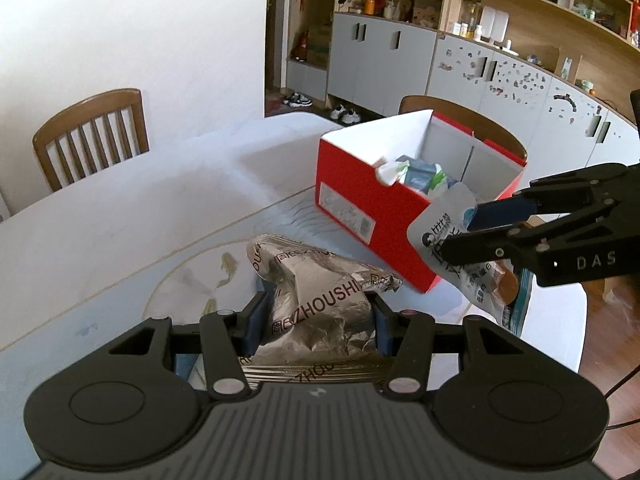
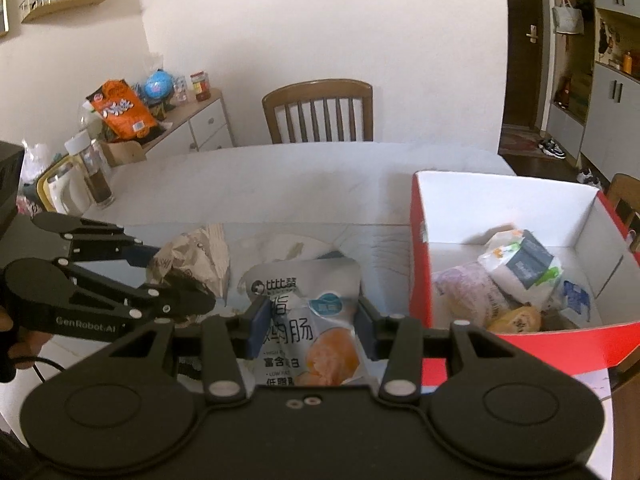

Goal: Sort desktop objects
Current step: 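Carry the foil bag and sausage packet with both tools over the red shoebox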

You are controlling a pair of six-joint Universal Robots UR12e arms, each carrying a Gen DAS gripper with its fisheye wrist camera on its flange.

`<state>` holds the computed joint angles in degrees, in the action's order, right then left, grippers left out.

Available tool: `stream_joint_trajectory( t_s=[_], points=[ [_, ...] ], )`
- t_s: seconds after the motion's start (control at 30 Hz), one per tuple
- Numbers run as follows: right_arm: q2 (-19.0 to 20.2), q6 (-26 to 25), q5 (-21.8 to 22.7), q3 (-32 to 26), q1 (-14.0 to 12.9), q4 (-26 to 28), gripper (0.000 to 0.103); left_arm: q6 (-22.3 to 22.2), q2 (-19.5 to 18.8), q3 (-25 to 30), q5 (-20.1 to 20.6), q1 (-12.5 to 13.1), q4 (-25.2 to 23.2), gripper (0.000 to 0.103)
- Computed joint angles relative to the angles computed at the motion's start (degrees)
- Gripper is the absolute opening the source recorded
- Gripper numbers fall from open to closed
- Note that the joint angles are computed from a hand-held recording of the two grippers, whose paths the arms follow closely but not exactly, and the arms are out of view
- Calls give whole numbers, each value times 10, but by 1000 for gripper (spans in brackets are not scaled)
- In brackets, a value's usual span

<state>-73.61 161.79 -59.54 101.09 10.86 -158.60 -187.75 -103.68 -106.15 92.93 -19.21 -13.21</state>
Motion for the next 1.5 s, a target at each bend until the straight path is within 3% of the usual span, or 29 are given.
stream_joint_trajectory(
  t_s=[0.83, 1.5],
  points=[
    [9, -32, 33, -31, -59, 12, 45, -5, -71, 110, 31, -43, -16, 51],
    [58, -43, 42, -95, -108, 22, 45, 6, -155, 242, 61, -74, -88, 51]
  ],
)
